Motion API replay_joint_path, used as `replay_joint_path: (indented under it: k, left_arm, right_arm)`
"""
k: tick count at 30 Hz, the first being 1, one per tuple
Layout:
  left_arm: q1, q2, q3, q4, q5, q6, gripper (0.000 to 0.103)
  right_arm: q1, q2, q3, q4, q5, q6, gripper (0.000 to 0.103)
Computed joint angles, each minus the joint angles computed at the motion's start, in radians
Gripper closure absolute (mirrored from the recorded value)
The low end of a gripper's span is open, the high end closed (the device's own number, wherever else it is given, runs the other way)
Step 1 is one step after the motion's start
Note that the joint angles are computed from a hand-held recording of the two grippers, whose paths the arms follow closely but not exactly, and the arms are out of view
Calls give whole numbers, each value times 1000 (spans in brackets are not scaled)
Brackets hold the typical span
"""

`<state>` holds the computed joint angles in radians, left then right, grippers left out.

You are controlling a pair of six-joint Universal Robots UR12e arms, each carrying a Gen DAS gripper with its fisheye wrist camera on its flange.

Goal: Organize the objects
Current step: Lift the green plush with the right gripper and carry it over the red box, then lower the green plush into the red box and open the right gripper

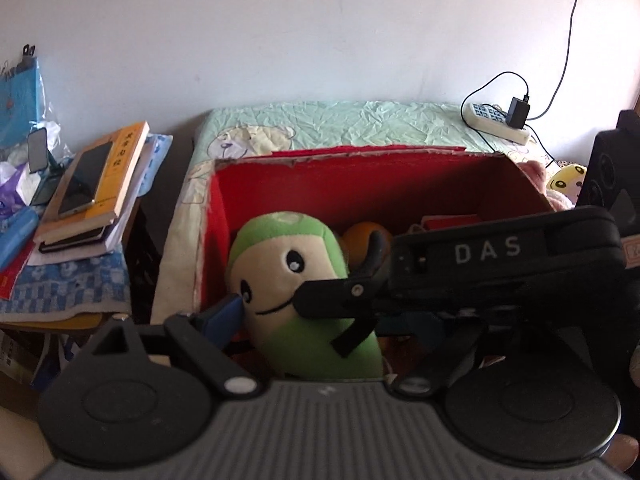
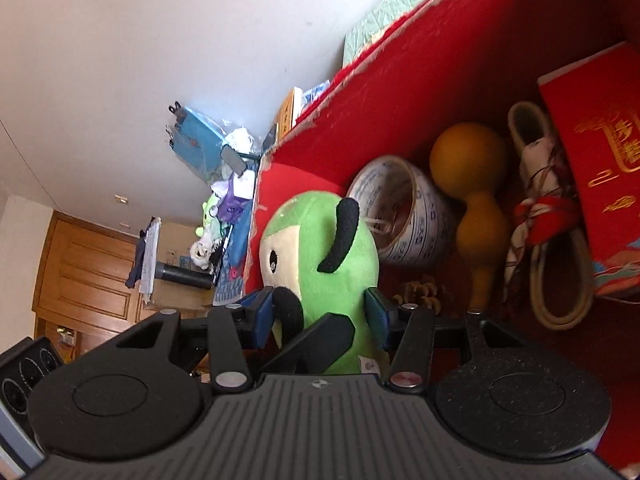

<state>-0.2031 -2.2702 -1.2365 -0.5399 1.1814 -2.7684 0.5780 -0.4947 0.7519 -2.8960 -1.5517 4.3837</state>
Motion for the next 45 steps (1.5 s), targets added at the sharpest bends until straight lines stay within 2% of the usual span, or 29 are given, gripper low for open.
replay_joint_path:
  k: [3,7,11,13,17,19,21,28,31,34,40,45]
  left_arm:
    - [4,4,-6,5,7,14,13]
    - [14,12,-16,3,-21,25,10]
    - [8,17,-28,13,-1,40,10]
    - [7,22,-35,18,7,47,10]
    - [11,31,-47,24,2,47,10]
    - [10,32,-48,22,6,46,10]
    - [8,32,-46,22,14,44,10]
    - [-1,30,-38,16,53,36,10]
    - [-5,27,-30,5,67,28,9]
    - [-9,23,-23,7,82,14,7]
    - [-25,12,0,-13,125,-8,7]
    - [-44,10,14,-35,195,-41,7]
  right_arm:
    - [2,5,-15,26,9,-4,48]
    - [0,1,-13,46,19,-4,47]
    - [-2,-7,-8,71,29,-22,46]
    - [1,-20,11,66,10,-38,46]
    - [6,-30,27,59,-15,-50,51]
    - [6,-26,18,73,-16,-56,53]
    - [6,-18,4,80,-9,-54,59]
    - [2,28,-90,149,24,-71,57]
    - [3,15,-56,103,22,-60,57]
    - [6,-9,-11,59,5,-62,46]
    - [16,-55,58,28,-53,-100,46]
    - [24,-87,101,24,-112,-157,46]
